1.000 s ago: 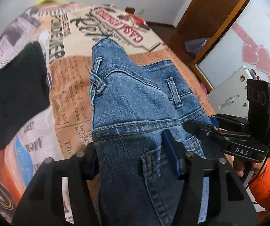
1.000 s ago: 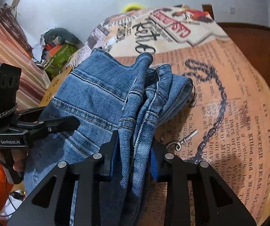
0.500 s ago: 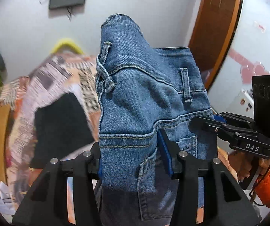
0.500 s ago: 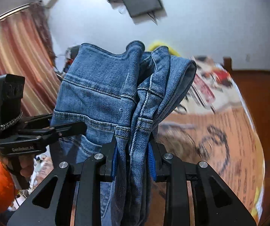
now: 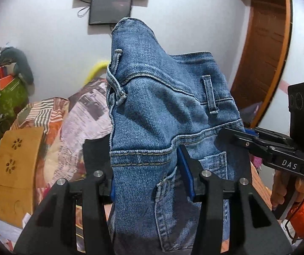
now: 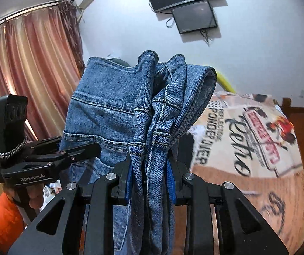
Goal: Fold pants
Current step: 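Lift the folded jeans off the bed with both grippers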
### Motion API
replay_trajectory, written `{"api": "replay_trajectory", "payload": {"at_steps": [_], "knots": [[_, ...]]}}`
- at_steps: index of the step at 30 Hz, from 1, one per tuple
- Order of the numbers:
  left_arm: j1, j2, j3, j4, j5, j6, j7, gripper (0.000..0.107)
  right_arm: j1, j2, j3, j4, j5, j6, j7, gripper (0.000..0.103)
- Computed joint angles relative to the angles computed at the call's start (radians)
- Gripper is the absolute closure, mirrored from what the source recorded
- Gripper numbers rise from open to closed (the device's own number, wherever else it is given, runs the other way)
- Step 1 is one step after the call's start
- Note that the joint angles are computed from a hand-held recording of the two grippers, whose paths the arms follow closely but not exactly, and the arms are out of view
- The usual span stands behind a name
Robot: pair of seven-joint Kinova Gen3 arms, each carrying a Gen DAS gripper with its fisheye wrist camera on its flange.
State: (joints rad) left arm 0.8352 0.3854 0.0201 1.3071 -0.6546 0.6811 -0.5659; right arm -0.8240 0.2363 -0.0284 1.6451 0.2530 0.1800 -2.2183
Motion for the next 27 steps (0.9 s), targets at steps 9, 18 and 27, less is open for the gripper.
{"api": "replay_trajectory", "payload": {"at_steps": [9, 18, 27], "knots": [[-0.129, 0.048, -0.004, -0.034, 0.117, -0.054, -0.118, 0.060, 0.030, 0.150, -0.026, -0.196, -0.038, 0.064, 0.080, 0.079], [-0.227, 0.148, -0.011, -0.086, 0.274, -0.121, -0.251, 0.060, 0.027, 0.308, 0.002, -0.381, -0.061, 0.149, 0.136, 0.079], [-0.286, 0.323, -0.016, -0.243, 0.400, -0.051, -0.375, 0.061, 0.097, 0.483, -0.043, -0.571, -0.150, 0.267, 0.211, 0.079]]}}
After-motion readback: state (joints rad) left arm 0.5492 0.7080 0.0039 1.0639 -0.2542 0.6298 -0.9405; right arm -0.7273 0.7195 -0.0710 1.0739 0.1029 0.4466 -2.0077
